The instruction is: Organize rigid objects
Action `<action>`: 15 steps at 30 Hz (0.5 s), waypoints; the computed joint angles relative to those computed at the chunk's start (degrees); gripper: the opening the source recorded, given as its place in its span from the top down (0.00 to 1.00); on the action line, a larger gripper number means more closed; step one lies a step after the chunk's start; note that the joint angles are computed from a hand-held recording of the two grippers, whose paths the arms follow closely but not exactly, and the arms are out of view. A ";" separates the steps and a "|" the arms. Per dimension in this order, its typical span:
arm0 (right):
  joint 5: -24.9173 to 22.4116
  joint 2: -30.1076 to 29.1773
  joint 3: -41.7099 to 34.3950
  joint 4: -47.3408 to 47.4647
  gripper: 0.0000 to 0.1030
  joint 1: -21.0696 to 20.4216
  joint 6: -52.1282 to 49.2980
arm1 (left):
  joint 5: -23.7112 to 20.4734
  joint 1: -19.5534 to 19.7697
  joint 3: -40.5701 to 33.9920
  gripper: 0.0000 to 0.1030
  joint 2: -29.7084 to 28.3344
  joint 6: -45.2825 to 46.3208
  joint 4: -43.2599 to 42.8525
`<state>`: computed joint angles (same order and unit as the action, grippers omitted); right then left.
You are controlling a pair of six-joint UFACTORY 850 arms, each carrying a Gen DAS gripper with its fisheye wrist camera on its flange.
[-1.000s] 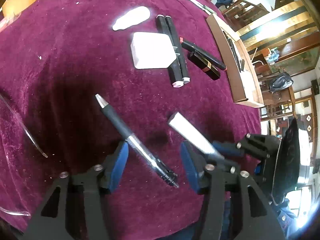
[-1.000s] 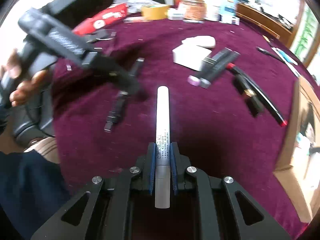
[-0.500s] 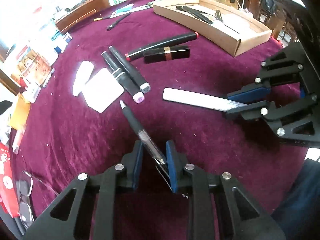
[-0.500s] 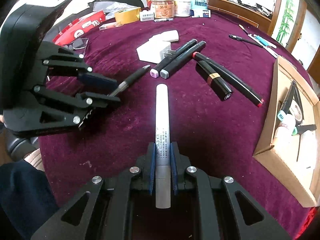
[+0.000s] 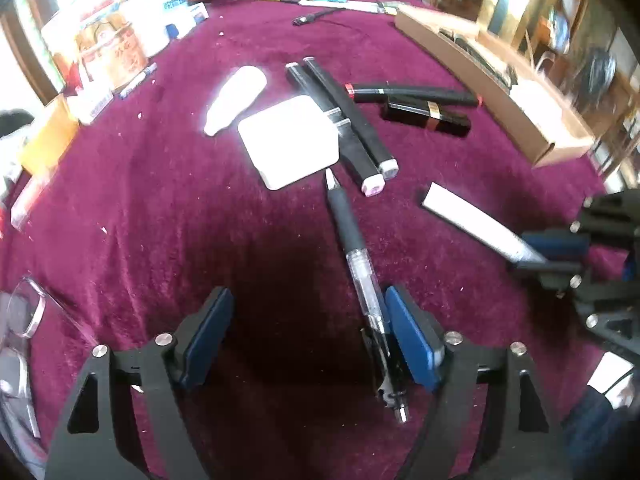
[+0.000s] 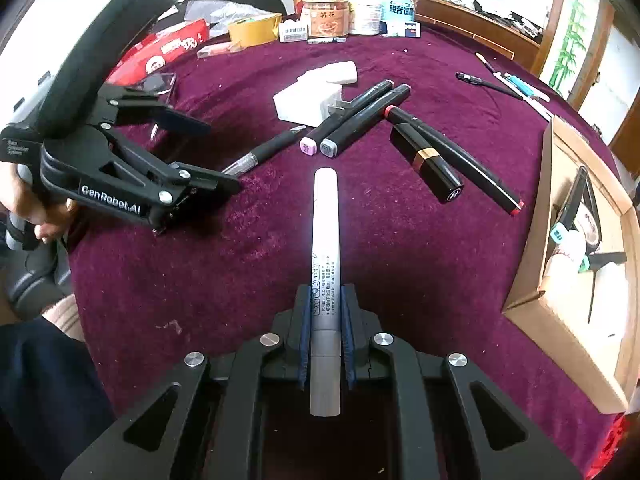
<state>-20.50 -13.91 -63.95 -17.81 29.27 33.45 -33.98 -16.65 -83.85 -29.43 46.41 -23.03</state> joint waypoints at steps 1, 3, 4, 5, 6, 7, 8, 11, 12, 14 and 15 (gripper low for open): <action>0.78 0.37 0.39 0.65 0.88 -0.23 0.14 | 1.18 -0.04 1.41 0.36 0.95 2.66 -1.94; 1.94 0.84 0.77 3.59 0.88 -0.91 -1.29 | 1.76 -0.30 3.48 0.62 2.56 6.74 -4.94; 2.25 1.00 0.85 4.46 0.88 -1.14 -1.82 | 1.86 -0.60 4.43 0.80 3.30 8.27 -5.95; 2.72 1.19 0.99 3.77 0.88 -1.21 -0.72 | 2.28 -1.06 5.23 0.89 3.89 9.30 -6.33; 3.12 1.37 1.12 3.97 0.88 -1.26 -0.69 | 3.63 -1.53 6.00 0.89 4.39 9.42 -5.82; 3.53 1.56 1.24 5.06 0.88 -1.33 -1.64 | 4.72 -1.88 6.49 0.90 4.68 9.89 -5.77; 4.08 1.94 1.54 4.96 0.88 -1.30 -1.37 | 4.54 -1.88 6.31 0.91 4.56 10.10 -6.39; 5.62 3.05 2.50 4.50 0.88 -1.45 -0.16 | 1.97 -0.79 5.23 0.92 3.93 11.32 -10.10; 6.37 3.52 2.99 4.64 0.88 -1.65 0.17 | 1.42 -0.49 4.96 0.92 3.81 12.08 -11.54; 8.47 4.50 4.23 7.23 0.88 -2.30 -1.10 | 0.22 0.09 4.22 0.92 3.45 12.71 -14.09; 9.33 4.91 4.79 9.14 0.88 -2.61 -2.29 | -0.18 0.45 4.18 0.92 3.53 13.40 -15.70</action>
